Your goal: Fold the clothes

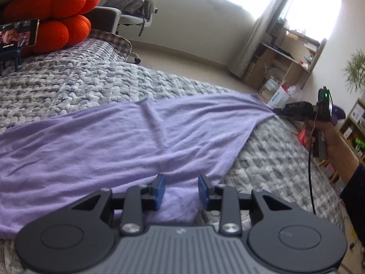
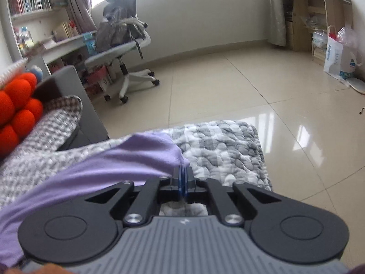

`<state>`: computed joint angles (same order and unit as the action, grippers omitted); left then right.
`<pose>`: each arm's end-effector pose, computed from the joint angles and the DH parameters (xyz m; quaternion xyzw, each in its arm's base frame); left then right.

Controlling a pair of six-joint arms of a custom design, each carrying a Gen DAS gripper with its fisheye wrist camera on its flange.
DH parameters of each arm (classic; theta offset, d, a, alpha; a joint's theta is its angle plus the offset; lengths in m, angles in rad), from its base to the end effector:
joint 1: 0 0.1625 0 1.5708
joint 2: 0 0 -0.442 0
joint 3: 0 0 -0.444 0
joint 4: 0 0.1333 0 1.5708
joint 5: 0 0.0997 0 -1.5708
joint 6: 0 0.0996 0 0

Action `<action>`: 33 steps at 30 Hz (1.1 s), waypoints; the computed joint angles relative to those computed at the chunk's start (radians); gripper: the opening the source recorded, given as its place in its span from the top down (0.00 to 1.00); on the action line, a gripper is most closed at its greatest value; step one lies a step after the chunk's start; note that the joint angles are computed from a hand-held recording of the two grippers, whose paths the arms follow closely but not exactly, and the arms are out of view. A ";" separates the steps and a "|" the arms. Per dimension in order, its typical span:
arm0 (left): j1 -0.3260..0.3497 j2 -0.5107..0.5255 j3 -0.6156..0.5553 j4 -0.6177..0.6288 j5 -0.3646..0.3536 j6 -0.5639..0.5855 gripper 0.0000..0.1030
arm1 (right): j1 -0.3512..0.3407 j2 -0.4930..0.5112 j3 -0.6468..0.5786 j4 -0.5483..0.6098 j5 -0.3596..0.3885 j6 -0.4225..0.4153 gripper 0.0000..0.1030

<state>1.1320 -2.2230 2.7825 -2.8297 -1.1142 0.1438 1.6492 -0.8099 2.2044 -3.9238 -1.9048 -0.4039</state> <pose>0.0577 -0.2942 0.2739 0.1885 0.8988 -0.3614 0.1613 0.1408 -0.5075 0.0730 0.1345 -0.8680 0.4248 0.2192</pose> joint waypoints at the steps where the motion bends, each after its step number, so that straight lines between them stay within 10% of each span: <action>1: -0.008 -0.009 0.002 -0.002 0.006 0.002 0.63 | 0.006 -0.002 -0.006 0.003 0.001 -0.016 0.94; 15: 0.007 0.118 -0.012 -0.141 0.038 0.009 0.60 | 0.061 0.058 -0.189 0.188 -0.079 -0.128 0.85; 30: 0.001 0.146 0.001 -0.187 0.055 0.063 0.59 | 0.064 0.042 -0.091 0.160 0.018 -0.342 0.85; 33: 0.003 0.148 0.001 -0.189 0.053 0.065 0.58 | 0.064 0.060 -0.134 0.134 -0.016 -0.307 0.63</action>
